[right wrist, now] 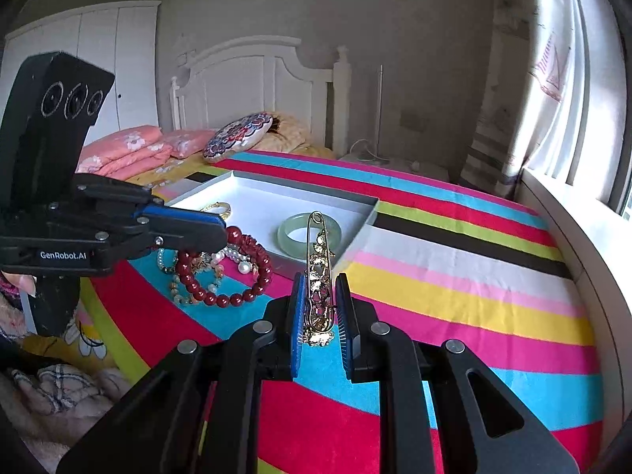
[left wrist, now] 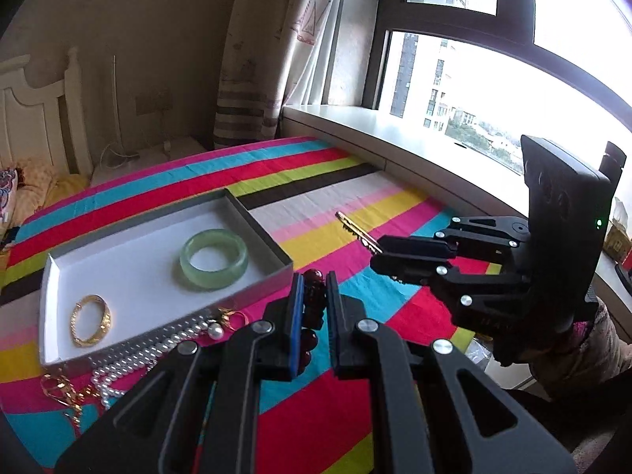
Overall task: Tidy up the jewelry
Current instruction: 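Grasp the dark red bead bracelet with the left tool while the right tool holds the brooch, then lower the bead bracelet and brooch into the tray and open both tools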
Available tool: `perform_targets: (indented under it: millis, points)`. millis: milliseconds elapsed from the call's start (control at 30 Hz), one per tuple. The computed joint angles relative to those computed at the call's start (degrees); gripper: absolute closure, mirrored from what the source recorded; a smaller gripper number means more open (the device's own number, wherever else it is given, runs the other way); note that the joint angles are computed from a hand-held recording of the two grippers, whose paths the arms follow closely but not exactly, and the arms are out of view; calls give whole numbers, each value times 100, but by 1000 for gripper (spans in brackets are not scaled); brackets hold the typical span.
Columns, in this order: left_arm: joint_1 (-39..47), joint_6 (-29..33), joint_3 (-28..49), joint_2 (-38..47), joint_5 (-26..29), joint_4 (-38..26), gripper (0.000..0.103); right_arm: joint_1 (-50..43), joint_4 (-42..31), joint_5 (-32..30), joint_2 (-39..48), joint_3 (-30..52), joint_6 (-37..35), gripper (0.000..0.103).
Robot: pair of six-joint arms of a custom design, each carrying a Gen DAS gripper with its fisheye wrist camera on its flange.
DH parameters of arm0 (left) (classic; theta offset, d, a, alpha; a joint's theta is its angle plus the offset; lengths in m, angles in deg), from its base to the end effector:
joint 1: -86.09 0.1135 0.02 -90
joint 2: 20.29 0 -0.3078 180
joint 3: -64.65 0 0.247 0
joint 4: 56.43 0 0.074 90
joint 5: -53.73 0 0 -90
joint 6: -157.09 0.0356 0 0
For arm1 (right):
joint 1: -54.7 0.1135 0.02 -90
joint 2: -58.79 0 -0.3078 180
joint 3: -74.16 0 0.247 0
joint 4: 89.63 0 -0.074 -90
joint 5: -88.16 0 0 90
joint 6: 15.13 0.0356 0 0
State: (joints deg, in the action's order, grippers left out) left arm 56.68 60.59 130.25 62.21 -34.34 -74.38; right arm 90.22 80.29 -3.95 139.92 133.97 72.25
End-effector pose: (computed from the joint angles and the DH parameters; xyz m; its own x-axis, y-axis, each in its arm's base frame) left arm 0.2660 -0.1513 0.2842 -0.5529 0.1818 -0.8132 0.4552 0.8833 -0.1120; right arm 0.2403 0.1731 0.2707 -0.3959 -0.3387 -0.8535 -0.6249 0.7804 -0.0199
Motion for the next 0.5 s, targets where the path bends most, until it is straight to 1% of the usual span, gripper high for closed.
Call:
perform_targets:
  millis: [200,500]
  points:
    - [373,77,124,-83,130,-96,93,271,-243,231,422,565,-180,85]
    - [1202,290,478,-76,509,-383,93,529,-586,438,1152,1598,-337,85]
